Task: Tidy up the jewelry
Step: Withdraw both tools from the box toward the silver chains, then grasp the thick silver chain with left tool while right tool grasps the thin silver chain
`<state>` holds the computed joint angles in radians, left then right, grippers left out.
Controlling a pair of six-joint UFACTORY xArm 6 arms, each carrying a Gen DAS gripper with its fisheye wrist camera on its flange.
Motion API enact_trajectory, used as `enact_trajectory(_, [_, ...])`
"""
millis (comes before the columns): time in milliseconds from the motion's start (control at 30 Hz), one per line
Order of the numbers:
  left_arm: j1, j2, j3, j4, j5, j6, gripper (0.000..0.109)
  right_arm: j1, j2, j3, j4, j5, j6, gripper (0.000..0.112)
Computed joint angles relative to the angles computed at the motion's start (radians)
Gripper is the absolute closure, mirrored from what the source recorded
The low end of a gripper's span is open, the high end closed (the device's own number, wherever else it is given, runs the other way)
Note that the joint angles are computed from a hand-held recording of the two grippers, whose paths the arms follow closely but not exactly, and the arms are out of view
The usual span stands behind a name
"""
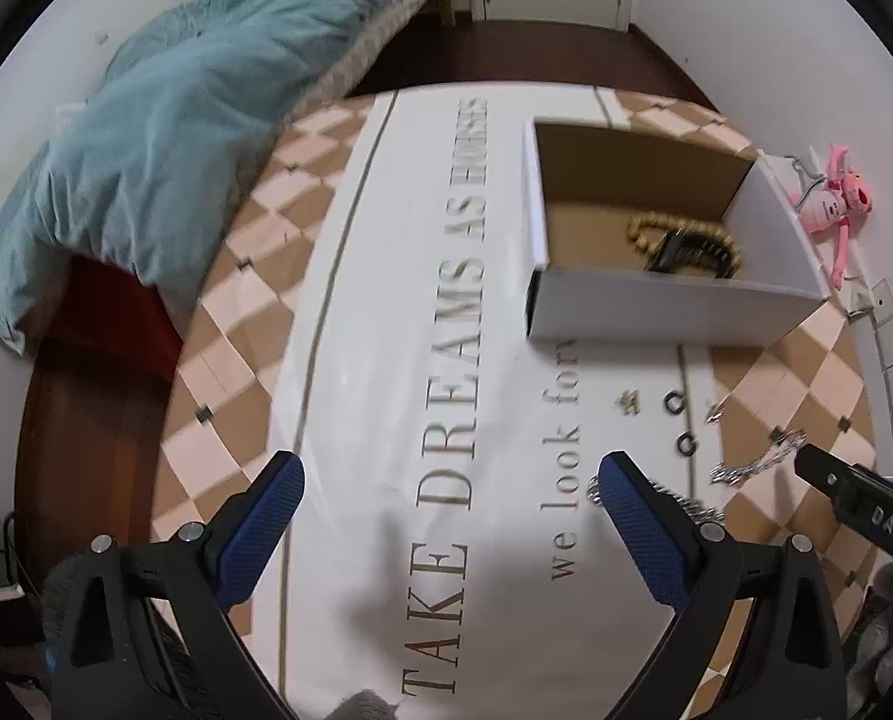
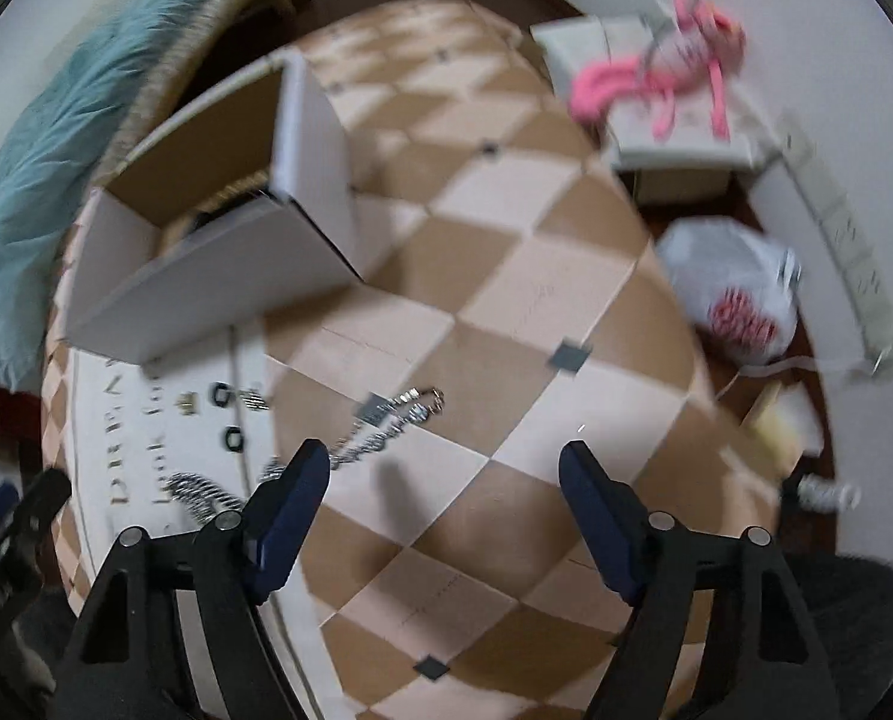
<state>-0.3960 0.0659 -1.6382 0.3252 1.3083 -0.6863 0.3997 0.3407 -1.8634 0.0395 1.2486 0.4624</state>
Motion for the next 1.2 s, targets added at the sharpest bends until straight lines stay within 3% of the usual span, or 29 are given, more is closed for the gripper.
enact_trajectory(100, [0.01,-0.008,0.035,0.001,-0.011,-0.006,0.008,0.02,-0.006,0.048,-0.021,-0.07,0.035,0.037])
enact_trajectory(200, [0.02,-0.016,0.057,-0.003,-0.019,-0.014,0.008,0.047,0.023,0.015,-0.053,-0.071,0.052,0.038])
enact_trajectory(267, [0.022,-0.018,0.069,-0.001,-0.028,-0.014,0.008,0.076,0.048,-0.023,-0.117,-0.05,0.053,0.051])
enact_trajectory(300, [0.019,-0.021,0.076,0.005,-0.028,-0.012,0.008,0.095,0.051,-0.025,-0.168,-0.052,0.056,0.07])
enact_trajectory(333, [0.016,-0.023,0.081,0.011,-0.029,-0.009,0.008,0.105,0.049,-0.019,-0.199,-0.058,0.059,0.096])
enact_trajectory(367, [0.013,-0.027,0.09,0.015,-0.032,-0.005,0.008,0.111,0.034,0.009,-0.217,-0.08,0.062,0.106])
enact_trajectory(700, [-0.067,-0.025,0.107,-0.014,-0.086,0.048,0.008,0.034,-0.161,0.256,-0.106,-0.232,0.006,0.108])
enact_trajectory(1000, [-0.152,0.034,0.079,-0.054,-0.177,0.086,0.009,-0.025,-0.24,0.325,-0.062,-0.238,-0.04,0.108])
enact_trajectory(1200, [-0.166,0.08,0.041,-0.052,-0.174,0.107,0.042,-0.045,-0.249,0.344,-0.046,-0.247,-0.05,0.108])
